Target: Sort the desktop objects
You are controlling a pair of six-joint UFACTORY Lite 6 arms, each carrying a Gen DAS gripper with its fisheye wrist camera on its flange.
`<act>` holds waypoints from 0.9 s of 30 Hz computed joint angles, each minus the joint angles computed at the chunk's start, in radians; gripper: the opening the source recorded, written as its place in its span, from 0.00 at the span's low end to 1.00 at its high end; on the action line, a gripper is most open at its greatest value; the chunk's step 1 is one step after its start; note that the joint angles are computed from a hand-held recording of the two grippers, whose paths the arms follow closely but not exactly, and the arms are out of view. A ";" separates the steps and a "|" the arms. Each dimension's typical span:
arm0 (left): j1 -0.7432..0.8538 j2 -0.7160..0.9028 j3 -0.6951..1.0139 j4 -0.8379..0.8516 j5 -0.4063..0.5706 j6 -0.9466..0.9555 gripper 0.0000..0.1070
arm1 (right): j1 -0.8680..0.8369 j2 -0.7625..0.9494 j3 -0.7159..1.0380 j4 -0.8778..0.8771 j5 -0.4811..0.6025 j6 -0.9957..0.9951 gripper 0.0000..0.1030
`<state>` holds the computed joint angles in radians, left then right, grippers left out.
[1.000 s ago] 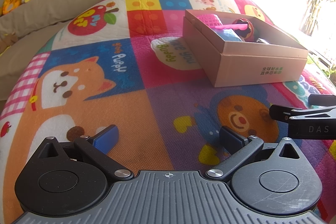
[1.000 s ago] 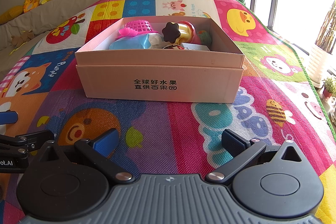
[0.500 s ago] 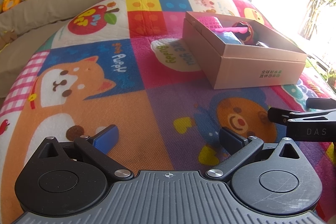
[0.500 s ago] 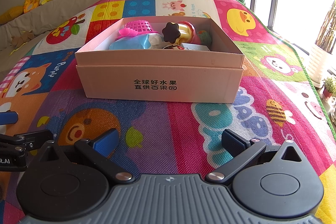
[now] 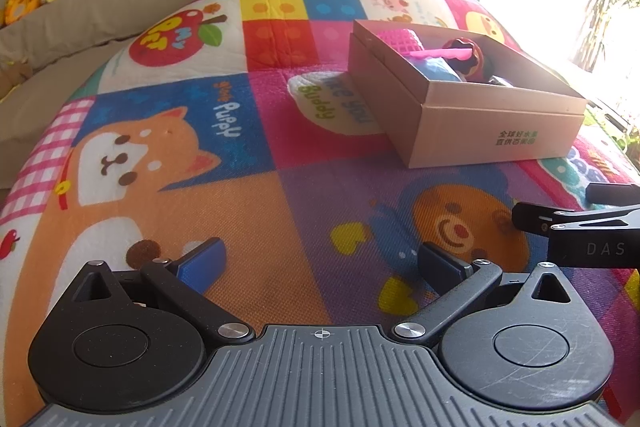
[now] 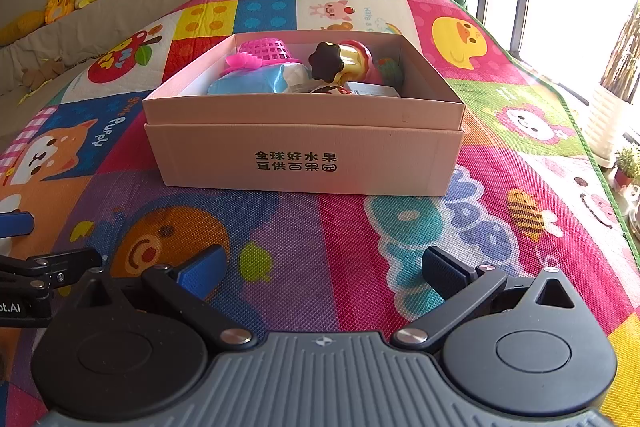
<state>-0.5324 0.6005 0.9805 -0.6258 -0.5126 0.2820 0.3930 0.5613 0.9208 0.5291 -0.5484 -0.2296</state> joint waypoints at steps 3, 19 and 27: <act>0.006 0.006 0.002 0.018 -0.002 -0.015 0.96 | 0.007 0.001 0.002 0.016 -0.002 -0.012 1.00; 0.004 0.007 0.000 0.030 -0.009 -0.033 0.96 | -0.002 -0.003 -0.001 -0.006 0.002 0.007 1.00; 0.003 -0.001 -0.010 0.031 -0.011 -0.035 0.96 | -0.005 -0.004 -0.001 -0.008 0.005 0.007 1.00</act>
